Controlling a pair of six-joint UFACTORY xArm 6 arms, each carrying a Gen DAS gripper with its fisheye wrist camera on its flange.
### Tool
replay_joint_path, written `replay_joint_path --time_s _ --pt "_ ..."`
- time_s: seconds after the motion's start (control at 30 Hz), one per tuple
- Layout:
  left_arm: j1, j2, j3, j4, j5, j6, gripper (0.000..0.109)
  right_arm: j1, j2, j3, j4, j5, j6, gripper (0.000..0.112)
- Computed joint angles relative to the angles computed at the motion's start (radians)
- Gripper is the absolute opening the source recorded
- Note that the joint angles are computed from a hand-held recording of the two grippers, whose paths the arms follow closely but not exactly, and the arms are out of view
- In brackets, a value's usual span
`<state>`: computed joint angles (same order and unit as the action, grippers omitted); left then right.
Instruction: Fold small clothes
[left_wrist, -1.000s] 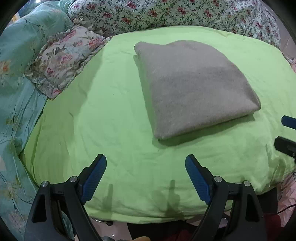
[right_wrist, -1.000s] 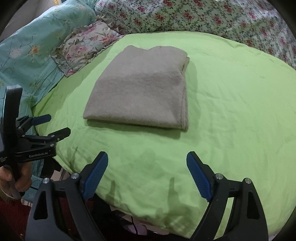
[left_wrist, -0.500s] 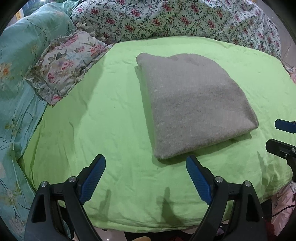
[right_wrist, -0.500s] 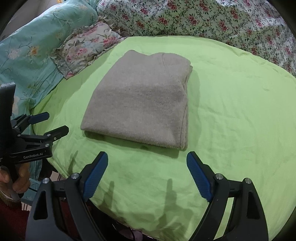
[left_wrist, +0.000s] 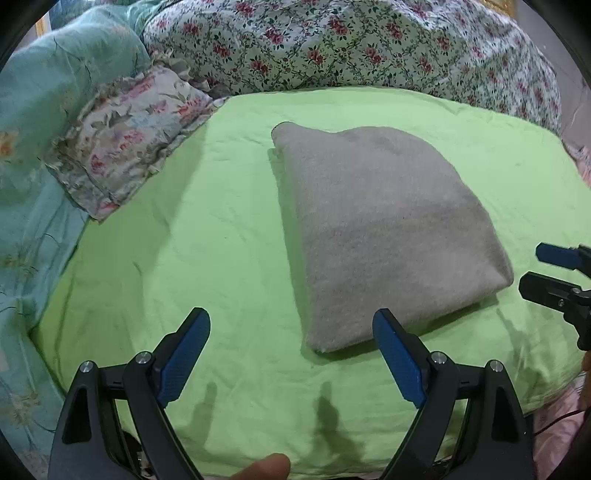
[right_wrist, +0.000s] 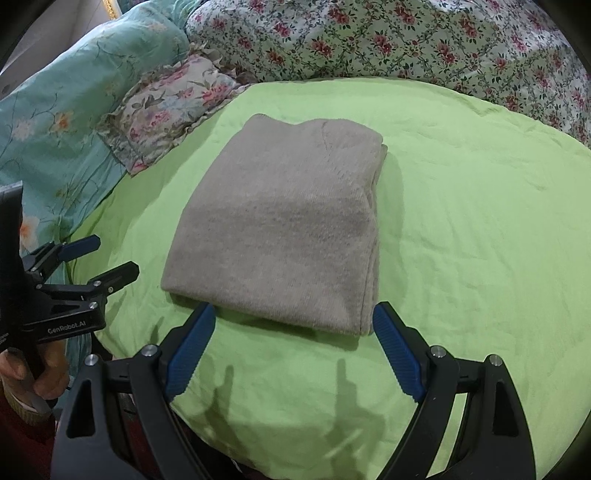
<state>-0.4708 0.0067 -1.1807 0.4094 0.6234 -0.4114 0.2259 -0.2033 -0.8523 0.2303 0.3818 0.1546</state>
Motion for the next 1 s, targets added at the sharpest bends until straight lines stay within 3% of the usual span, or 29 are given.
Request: replay_joint_path --time_s 0.33,0.6,0.7,0.77,0.87,0.9,0.93,1.0 --pt "0.027 0.086 -0.102 -0.045 -0.012 0.049 0.09 -0.033 0.086 -0.092 0.152 0.0 -0.1 0.087" --pt "0.083 0.272 -0.311 -0.367 -0.012 0.257 0.09 -0.105 0.274 -0.273 0.577 0.009 -0.356 0.084" --pt "0.105 0.374 -0.441 -0.465 0.049 0.309 0.09 -0.146 0.37 -0.363 0.587 0.031 -0.325 0.073" --pt "0.117 0.433 -0.515 -0.519 0.076 0.334 0.09 -0.171 0.449 -0.446 0.651 0.064 -0.352 0.059" --pt "0.132 0.524 -0.627 -0.558 0.114 0.339 0.09 -0.196 0.56 -0.566 0.698 0.114 -0.36 0.054" --pt "0.134 0.555 -0.669 -0.552 0.141 0.323 0.091 -0.199 0.596 -0.605 0.704 0.127 -0.358 0.046" --pt "0.138 0.589 -0.714 -0.552 0.175 0.306 0.091 -0.2 0.627 -0.642 0.702 0.14 -0.35 0.022" --pt "0.144 0.606 -0.737 -0.561 0.187 0.299 0.091 -0.19 0.625 -0.658 0.734 0.125 -0.391 0.013"
